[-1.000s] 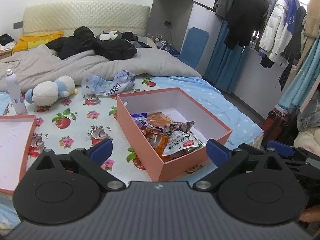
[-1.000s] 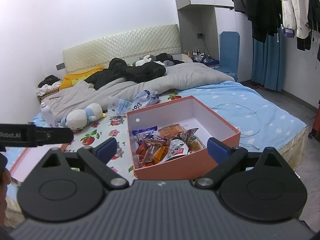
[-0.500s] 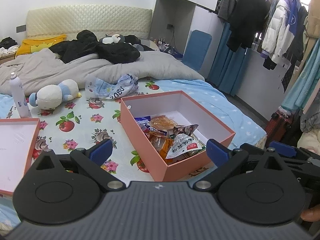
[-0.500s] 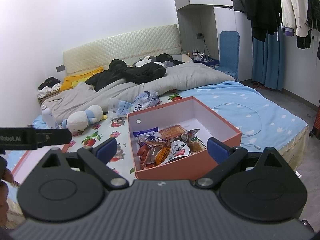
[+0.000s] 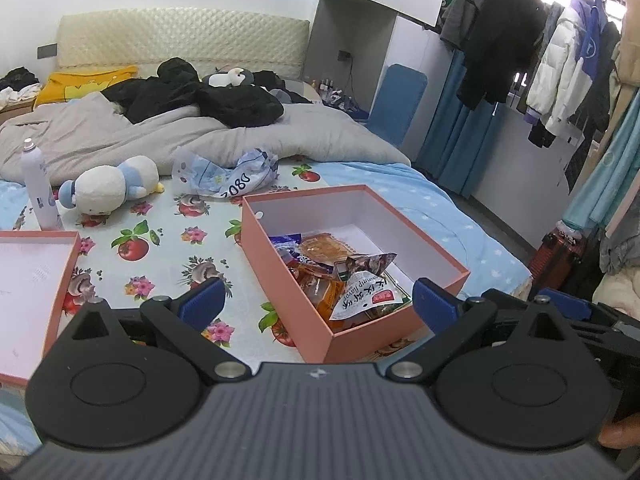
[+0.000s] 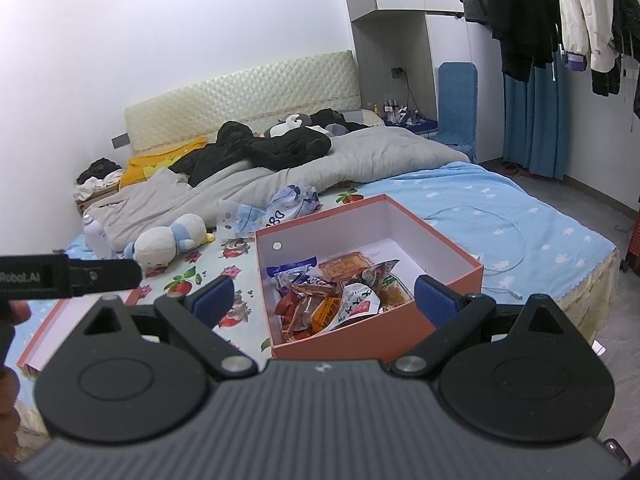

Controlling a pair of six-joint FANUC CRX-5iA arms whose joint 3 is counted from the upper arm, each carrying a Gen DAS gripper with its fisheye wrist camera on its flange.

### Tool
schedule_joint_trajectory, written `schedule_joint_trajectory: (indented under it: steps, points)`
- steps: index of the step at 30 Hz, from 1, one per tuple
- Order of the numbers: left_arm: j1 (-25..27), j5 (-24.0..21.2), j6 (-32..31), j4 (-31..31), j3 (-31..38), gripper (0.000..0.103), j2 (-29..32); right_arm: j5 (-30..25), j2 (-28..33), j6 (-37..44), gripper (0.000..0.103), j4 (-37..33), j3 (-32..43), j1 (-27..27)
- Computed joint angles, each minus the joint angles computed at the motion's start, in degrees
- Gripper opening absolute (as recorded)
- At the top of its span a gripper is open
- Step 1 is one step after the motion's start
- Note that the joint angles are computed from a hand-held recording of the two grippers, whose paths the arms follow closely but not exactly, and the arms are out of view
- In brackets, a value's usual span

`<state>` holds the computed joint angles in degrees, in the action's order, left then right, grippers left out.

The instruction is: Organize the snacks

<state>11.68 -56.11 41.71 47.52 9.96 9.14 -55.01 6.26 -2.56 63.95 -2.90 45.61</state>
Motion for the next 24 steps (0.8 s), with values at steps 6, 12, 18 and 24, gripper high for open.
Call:
schedule_joint_trajectory:
  steps: [6, 12, 18, 24]
  points:
    - [0.0, -0.3, -0.2, -0.3, 0.0, 0.101, 0.0, 0.2, 0.1, -0.5, 0.098, 0.3, -0.1, 0.0]
    - [0.1, -1.2, -0.2, 0.1, 0.0, 0.101, 0.2, 0.1, 0.0, -1.3, 0.098, 0.8, -0.5, -0.1]
    - [0.0, -1.1, -0.6, 0.1, -0.3, 0.101, 0.0, -0.1, -0.1, -1.7, 0.098, 0.9, -0.6, -0.1]
    - [0.1, -1.3, -0.1, -0.2, 0.2, 0.101, 0.3, 0.0, -0.1, -1.5, 0.098, 0.7, -0.6, -0.1]
